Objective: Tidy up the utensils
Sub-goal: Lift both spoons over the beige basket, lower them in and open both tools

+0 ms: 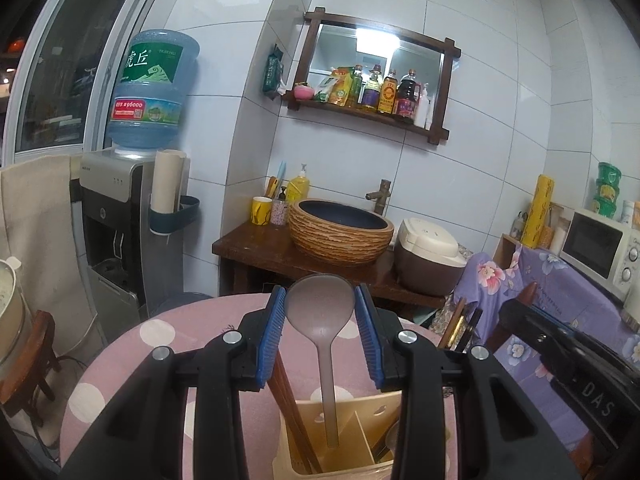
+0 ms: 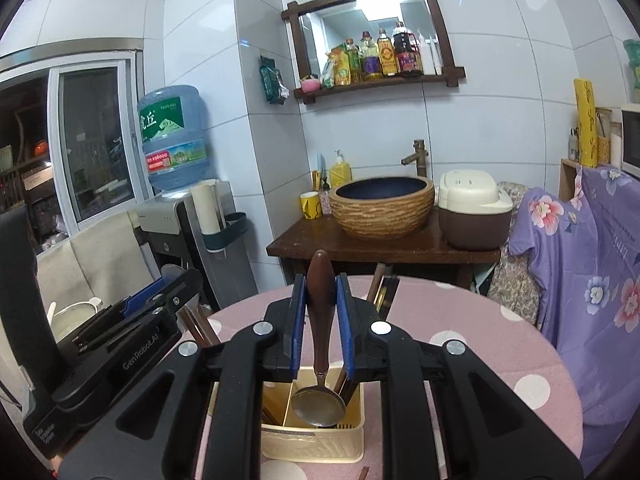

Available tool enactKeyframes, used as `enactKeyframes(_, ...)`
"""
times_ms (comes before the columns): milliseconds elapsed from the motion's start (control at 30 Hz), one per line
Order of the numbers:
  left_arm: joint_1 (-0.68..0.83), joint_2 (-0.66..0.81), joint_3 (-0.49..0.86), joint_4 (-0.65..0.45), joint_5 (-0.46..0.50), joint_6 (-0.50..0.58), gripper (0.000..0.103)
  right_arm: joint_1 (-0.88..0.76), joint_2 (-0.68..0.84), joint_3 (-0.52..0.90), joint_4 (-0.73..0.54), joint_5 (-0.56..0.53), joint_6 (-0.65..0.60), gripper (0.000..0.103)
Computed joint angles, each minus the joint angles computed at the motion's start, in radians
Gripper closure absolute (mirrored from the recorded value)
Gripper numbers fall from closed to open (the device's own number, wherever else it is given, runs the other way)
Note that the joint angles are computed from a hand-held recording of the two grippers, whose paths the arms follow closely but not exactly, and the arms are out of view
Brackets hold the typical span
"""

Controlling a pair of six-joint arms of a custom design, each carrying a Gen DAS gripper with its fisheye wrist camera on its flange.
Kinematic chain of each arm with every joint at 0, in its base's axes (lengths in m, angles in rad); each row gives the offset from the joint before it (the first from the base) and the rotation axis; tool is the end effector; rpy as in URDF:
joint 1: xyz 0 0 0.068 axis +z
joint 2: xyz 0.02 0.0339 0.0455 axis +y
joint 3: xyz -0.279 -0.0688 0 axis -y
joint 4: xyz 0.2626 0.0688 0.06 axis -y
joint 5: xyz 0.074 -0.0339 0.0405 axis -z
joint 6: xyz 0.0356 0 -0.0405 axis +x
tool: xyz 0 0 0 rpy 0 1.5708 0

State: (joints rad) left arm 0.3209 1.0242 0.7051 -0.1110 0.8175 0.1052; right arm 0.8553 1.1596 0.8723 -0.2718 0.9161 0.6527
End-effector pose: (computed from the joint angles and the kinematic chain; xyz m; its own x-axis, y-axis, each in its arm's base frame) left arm 0.2289 0.0487 0.2854 -0.3501 -0.0407 -0.9358 0.4527 0.8673 -0.2070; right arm 0.1908 0.1765 0.3016 -0.2877 0.2328 -0.9290 0.1967 0.9637 0.1806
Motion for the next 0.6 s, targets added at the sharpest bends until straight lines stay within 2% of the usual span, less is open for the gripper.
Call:
enactKeyframes(133,0.008,0.012,-0.036,0.007,0.01,0.011,0.067,0.002,0.034,-0.026,0.02,0.006,0.014,0.087)
enactKeyframes(600,0.016,0.031,-0.148,0.004,-0.002,0.179,0.067,0.006,0.048,-0.13,0.065,-0.047,0.083,0.087)
